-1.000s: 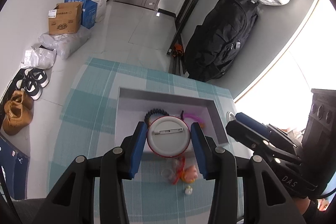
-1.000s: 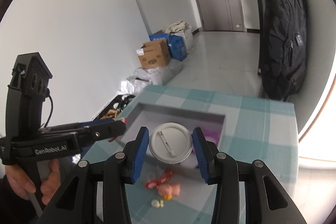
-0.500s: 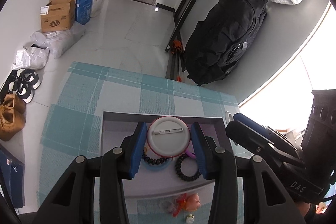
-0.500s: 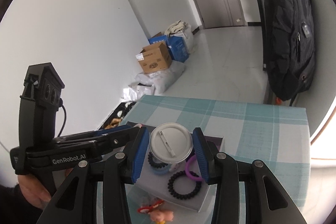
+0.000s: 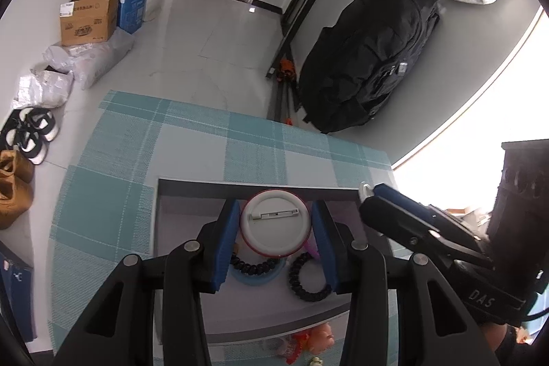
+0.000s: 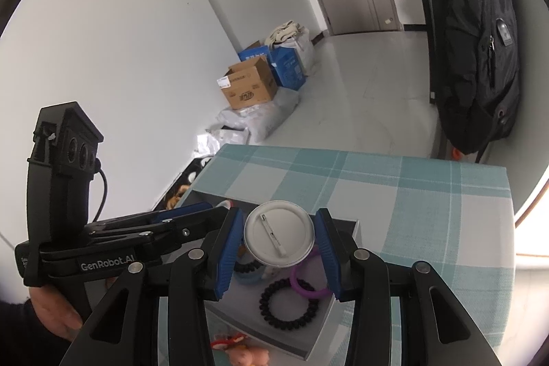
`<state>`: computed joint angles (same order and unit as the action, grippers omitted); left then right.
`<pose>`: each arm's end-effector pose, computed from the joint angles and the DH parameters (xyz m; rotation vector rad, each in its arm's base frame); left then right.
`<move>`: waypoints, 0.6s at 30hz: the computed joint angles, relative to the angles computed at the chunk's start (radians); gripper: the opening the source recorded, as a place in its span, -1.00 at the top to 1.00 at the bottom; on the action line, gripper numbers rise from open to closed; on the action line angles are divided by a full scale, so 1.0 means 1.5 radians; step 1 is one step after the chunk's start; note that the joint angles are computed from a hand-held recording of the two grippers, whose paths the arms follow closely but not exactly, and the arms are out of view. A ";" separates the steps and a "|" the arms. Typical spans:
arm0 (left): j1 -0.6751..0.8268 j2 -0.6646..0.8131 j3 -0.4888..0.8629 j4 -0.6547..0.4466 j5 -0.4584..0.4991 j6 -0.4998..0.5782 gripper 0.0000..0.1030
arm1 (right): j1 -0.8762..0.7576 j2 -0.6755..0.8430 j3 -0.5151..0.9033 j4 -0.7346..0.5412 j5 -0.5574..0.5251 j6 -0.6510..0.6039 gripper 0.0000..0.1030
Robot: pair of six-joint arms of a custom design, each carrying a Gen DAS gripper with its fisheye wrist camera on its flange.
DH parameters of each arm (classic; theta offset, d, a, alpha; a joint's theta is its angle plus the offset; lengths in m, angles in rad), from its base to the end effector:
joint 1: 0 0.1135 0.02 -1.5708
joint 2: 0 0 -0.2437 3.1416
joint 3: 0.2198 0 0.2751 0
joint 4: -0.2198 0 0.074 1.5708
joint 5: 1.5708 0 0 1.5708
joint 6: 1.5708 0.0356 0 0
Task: Organize jewelry
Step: 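Lower both held badges into the gray box and open both grippers, then lift both open grippers out of the gray box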
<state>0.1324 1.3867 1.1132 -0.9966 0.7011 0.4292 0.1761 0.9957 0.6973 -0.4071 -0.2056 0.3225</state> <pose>0.2806 0.0142 0.2417 0.5179 2.5067 -0.7906 0.2395 0.0500 0.2258 0.0591 2.3066 0.4930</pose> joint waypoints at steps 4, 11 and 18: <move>-0.005 -0.003 0.002 -0.003 -0.001 -0.004 0.01 | 0.001 -0.024 -0.008 -0.004 0.038 0.015 -0.13; 0.006 -0.028 -0.018 0.015 0.001 -0.010 -0.27 | -0.034 -0.105 -0.034 -0.016 0.037 0.026 -0.61; 0.007 -0.051 -0.037 0.019 -0.025 -0.005 -0.27 | -0.025 -0.138 -0.046 -0.036 0.059 0.025 -0.78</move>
<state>0.1436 1.3108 1.0584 -0.9679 0.6630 0.4217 0.1389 0.7885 0.6287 -0.4607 -0.1172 0.3596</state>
